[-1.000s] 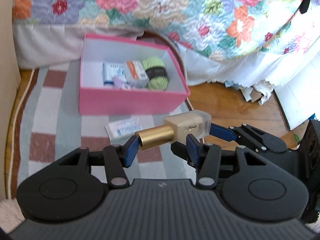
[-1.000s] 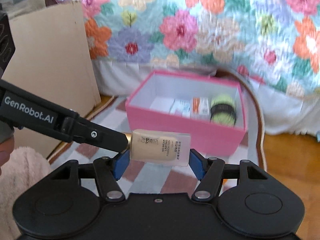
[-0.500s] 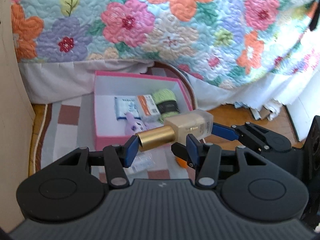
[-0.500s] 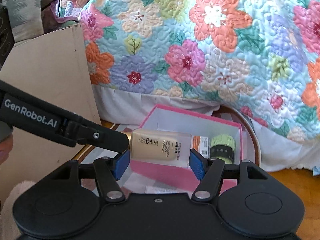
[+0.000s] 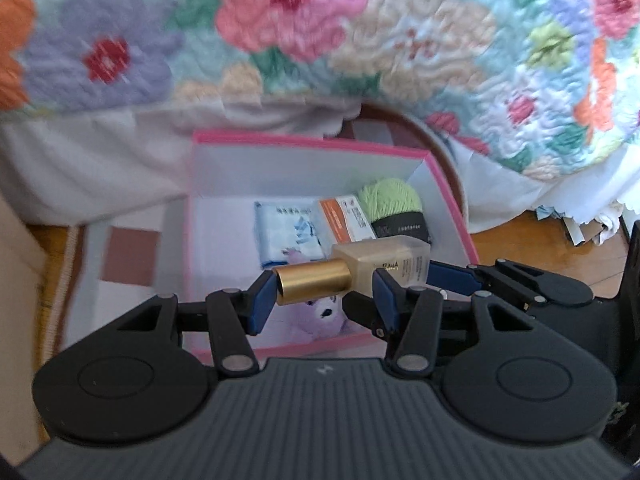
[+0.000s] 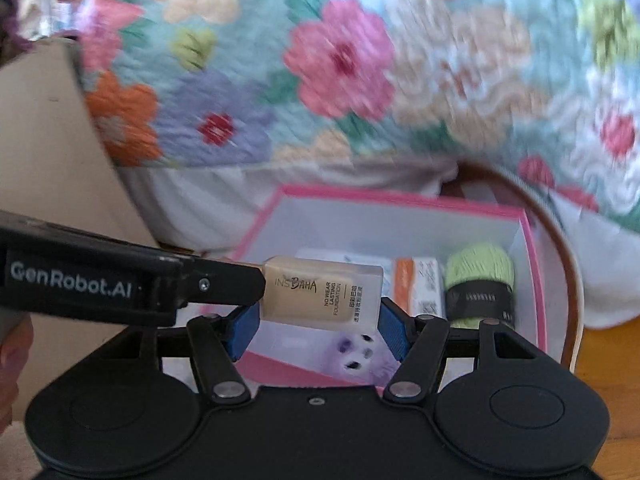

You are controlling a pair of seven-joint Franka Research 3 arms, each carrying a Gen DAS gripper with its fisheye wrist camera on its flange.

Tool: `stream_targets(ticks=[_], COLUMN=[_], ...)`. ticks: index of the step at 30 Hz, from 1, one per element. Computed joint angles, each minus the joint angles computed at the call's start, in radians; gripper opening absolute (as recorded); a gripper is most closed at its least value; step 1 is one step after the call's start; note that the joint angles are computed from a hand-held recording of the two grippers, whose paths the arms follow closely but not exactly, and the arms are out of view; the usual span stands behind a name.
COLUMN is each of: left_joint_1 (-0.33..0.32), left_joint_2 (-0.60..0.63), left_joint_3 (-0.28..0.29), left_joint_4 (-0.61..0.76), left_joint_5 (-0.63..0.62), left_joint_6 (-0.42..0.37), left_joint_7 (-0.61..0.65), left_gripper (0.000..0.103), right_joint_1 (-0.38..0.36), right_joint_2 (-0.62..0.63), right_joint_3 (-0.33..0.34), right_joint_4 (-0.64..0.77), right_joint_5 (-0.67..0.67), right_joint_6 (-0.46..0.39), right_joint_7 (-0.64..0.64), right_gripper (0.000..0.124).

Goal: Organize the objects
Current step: 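Carry the foundation bottle with the left tool into the pink box and release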

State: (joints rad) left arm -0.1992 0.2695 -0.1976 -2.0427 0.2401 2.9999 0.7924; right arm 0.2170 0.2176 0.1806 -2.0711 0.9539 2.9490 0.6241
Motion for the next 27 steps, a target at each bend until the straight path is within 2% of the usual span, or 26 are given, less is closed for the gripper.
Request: stream_targets(ticks=[3,7,12,15,19,22,23,27], left_joint_1=[0.026,0.052,0.069,0.063,0.034,-0.068,-0.082,-0.046], left_joint_2=[0.094,0.201,0.271,0.28,0.278,0.267,0.266,0.237], left_joint_3=[-0.036,-0.071,-0.086,-0.076,-0.044,0.072,0.087,0.052], left_joint_4=[0.075,0.162,0.197,0.196,0.189,0.183,0.185,0.144], left_joint_5=[-0.047,-0.108,-0.163,-0.157,-0.137,-0.084,-0.067,-0.043], left_joint_6=[-0.015,-0.038,-0.007,0.029,0.055,0.057,0.047,0.066], left_joint_7=[0.034,0.064,0.038,0.023,-0.017,-0.112,-0.131,-0.151], left_gripper=[0.05,0.05,0.05,0.05,0.05,0.051,0.051,0.052], right_joint_1=[0.026,0.03,-0.017,-0.05,-0.054,-0.038,-0.027,-0.047], right_joint_2=[0.053,0.133,0.221,0.247,0.264,0.273,0.274,0.258], right_joint_3=[-0.061,-0.1,-0.081,-0.049,-0.048,-0.063,-0.071,-0.051], right_joint_4=[0.035,0.098,0.193,0.213,0.239,0.242,0.236,0.205], right_joint_5=[-0.15,-0.312,-0.388,-0.36,-0.371,-0.409,-0.426,-0.411], right_joint_6=[-0.041,-0.094,-0.183,-0.176,-0.192,-0.182,-0.167,-0.132], right_joint_7=[0.17,0.323,0.392,0.386,0.406,0.429,0.441,0.456], right_gripper=[0.069,0.069,0.069,0.069,0.069,0.071,0.071,0.071])
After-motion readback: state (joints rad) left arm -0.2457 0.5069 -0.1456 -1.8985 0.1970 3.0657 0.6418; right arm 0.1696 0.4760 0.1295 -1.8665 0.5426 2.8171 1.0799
